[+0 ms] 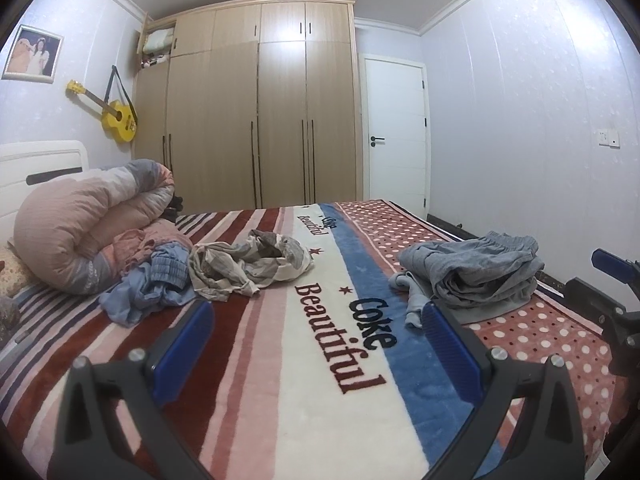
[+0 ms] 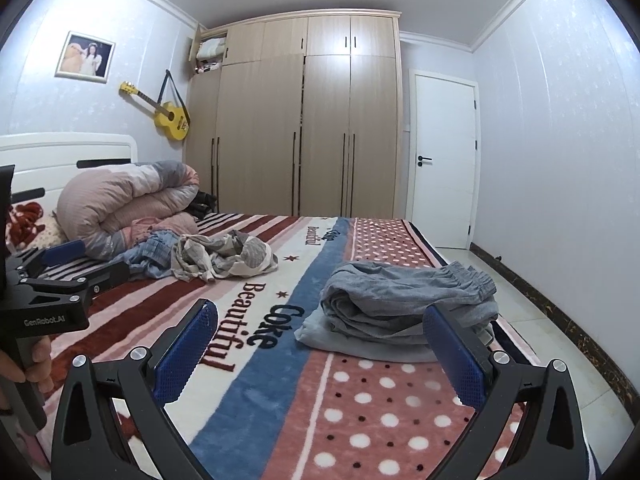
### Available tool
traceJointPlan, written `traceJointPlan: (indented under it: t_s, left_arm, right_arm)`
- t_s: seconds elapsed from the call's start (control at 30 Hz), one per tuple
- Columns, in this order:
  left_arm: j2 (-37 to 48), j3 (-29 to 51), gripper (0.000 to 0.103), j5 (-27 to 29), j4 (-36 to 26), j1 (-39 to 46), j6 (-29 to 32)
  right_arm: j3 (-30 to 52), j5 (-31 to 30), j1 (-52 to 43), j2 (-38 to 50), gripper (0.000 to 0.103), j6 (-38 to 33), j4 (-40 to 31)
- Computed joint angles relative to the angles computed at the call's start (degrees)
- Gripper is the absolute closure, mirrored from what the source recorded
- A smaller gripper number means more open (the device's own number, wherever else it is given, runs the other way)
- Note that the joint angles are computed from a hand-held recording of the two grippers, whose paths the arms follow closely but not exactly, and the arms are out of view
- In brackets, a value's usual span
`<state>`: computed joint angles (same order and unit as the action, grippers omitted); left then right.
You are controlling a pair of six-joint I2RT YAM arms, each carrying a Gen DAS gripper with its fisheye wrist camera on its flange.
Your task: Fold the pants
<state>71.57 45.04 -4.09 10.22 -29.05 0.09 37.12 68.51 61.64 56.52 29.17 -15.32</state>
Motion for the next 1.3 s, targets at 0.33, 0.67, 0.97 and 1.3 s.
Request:
traceJointPlan:
  t_s: [0.33,0.67,0.97,1.3]
  left_arm:
    - [-1.2,-0.7,0.001,0.3,-0.3,0.3,0.0]
    - [-3.7,-1.7,0.001,0.8,-1.5,0.6,-0.6]
    - [-5.3,-2.0,0.001,0.7,-2.5,0.7,-0.7]
    - [-6.0,-2.1,0.001,0.9,-3.0,1.0,-0.8]
  right_arm:
    - [0.2,0.1,0.3,0.3,0.001,0.6,-0.6]
    - [0.5,0.8,1.4,1.2,0.001,1.5,-1.2]
    - [2.0,2.1,3.1,1.4,0.001,3.6,-4.7]
    - [2.8,2.2,3.4,1.5,0.001,3.9,-5.9]
